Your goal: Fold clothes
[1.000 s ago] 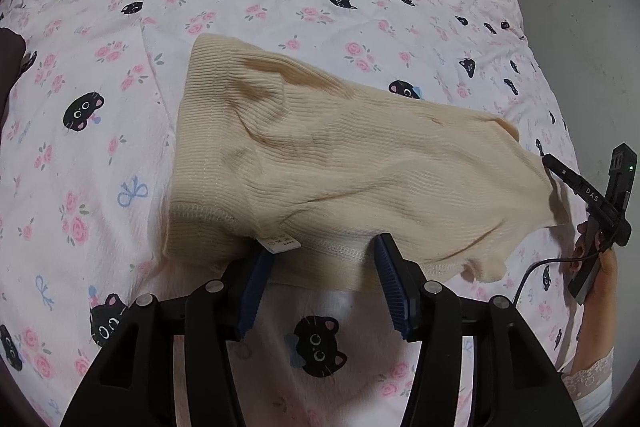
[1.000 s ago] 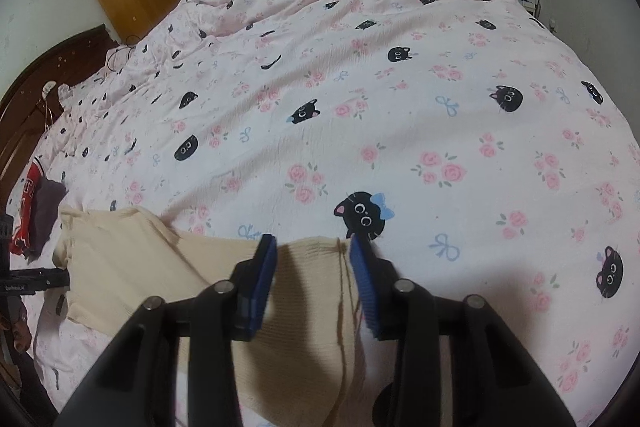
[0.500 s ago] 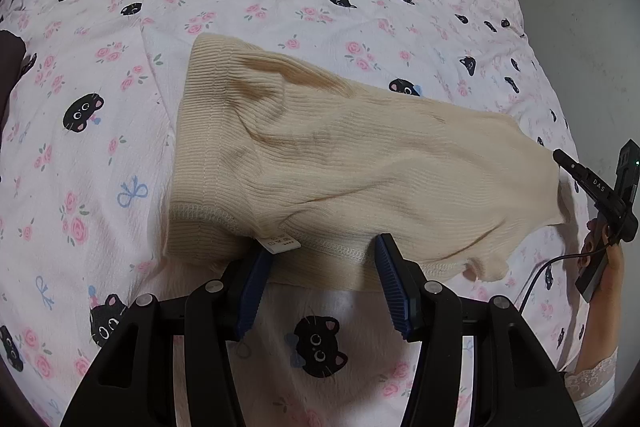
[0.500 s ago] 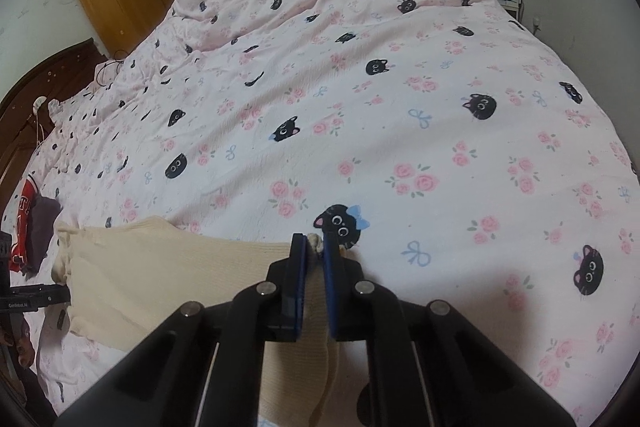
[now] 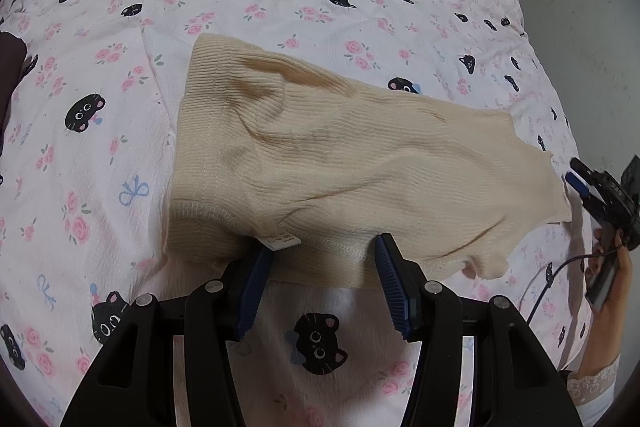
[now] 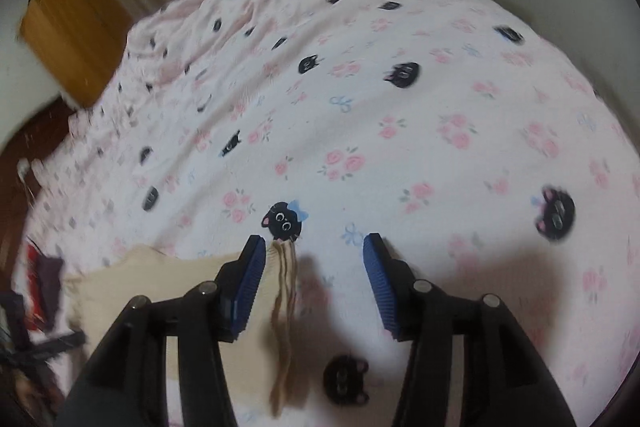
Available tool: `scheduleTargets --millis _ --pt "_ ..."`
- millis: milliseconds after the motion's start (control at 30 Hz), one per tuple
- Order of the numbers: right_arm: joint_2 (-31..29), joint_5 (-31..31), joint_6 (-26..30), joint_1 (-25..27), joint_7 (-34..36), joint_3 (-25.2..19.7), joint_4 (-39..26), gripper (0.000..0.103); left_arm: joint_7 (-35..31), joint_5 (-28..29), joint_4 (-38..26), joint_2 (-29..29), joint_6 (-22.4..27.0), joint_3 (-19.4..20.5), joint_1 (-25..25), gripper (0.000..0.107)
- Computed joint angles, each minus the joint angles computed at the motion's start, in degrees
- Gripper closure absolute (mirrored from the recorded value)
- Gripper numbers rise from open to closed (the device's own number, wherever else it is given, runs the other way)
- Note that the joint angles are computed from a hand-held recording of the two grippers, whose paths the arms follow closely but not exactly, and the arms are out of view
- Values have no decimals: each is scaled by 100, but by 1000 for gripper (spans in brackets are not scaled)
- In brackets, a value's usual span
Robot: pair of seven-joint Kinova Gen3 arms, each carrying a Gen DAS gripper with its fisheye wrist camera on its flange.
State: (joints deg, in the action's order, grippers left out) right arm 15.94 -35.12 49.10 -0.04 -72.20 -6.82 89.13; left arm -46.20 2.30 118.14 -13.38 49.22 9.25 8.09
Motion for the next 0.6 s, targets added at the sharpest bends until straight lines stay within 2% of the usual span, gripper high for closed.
scheduleTargets --millis 67,233,400,533,600 --pt "-45 -349 384 234 -19 49 47 50 4 29 12 -32 9 -15 2 60" --pt "-45 -428 1347 393 -539 194 63 48 63 48 14 -160 38 19 0 60" --pt "-155 -462 1456 266 -584 202 395 45 131 -16 0 -300 57 112 -12 60" --pt "-132 -741 1253 222 -563 187 598 30 200 -84 8 -354 56 172 -35 60" --pt "-78 -879 1214 205 -532 161 612 27 231 -106 23 -354 51 186 -45 60"
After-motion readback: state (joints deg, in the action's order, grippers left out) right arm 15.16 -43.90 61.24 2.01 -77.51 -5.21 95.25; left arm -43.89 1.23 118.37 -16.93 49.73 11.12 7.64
